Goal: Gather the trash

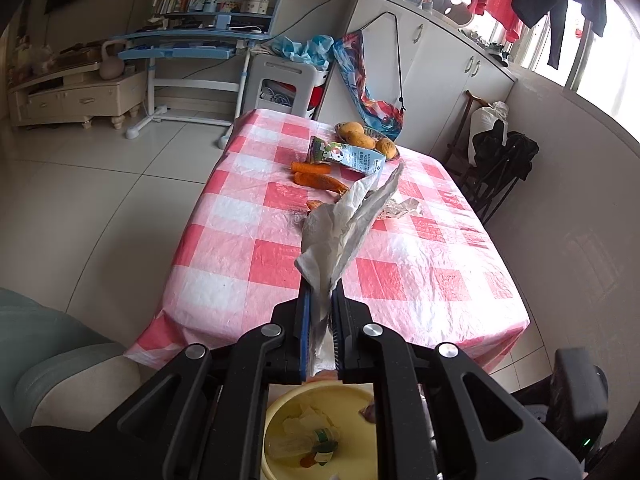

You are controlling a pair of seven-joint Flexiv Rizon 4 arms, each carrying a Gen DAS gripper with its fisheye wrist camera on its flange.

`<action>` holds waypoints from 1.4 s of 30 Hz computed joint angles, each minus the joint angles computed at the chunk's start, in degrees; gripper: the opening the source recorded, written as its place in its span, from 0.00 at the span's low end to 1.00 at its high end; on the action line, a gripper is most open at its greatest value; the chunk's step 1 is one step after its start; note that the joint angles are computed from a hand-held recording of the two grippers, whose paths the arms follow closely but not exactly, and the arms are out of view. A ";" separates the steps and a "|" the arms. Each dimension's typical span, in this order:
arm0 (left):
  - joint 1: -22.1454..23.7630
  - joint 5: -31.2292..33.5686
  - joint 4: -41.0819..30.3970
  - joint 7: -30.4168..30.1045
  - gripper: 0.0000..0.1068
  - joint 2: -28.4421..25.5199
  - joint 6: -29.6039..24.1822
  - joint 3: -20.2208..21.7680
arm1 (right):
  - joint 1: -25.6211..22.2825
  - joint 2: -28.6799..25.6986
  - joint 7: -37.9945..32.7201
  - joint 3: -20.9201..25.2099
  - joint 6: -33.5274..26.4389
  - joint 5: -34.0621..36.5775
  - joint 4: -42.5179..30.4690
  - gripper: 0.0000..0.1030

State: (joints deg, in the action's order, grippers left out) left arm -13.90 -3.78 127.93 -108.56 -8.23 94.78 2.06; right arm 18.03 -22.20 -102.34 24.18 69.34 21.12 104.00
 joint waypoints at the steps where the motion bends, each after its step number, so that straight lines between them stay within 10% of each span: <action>1: 0.05 0.00 0.52 0.03 0.08 0.39 0.24 -0.07 | 0.87 0.13 0.45 -0.17 -1.09 -1.04 0.72 0.33; 10: -0.29 2.84 1.82 -1.55 0.08 2.00 -1.38 0.08 | 7.20 -1.72 11.29 -5.41 -6.07 -11.60 1.77 0.58; 15: -0.81 5.21 0.07 0.71 0.08 1.20 -7.61 -1.51 | 8.51 0.39 23.01 -9.45 10.89 -13.76 7.18 0.76; 23: -4.94 15.70 -7.93 9.72 0.09 -2.53 -31.01 -4.77 | 22.45 2.21 44.92 -30.56 30.37 -20.28 15.63 0.81; 27: -8.31 24.49 -11.97 7.33 0.37 -3.92 -38.68 -4.14 | 21.04 1.58 48.06 -30.22 31.37 -22.30 15.70 0.81; 31: -8.24 26.65 -12.17 3.77 0.60 -3.06 -38.11 -3.70 | 18.81 3.16 49.34 -29.00 32.20 -24.85 18.31 0.81; 42: -5.52 23.31 -10.08 0.09 0.69 -1.64 -31.77 -3.38 | 24.79 3.70 51.35 -35.77 33.40 -25.79 20.67 0.84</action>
State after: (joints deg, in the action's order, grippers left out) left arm -19.41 19.53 117.85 -108.47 -9.87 63.01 -1.32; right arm 42.83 -18.50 -51.00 -11.59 102.75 -4.68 124.66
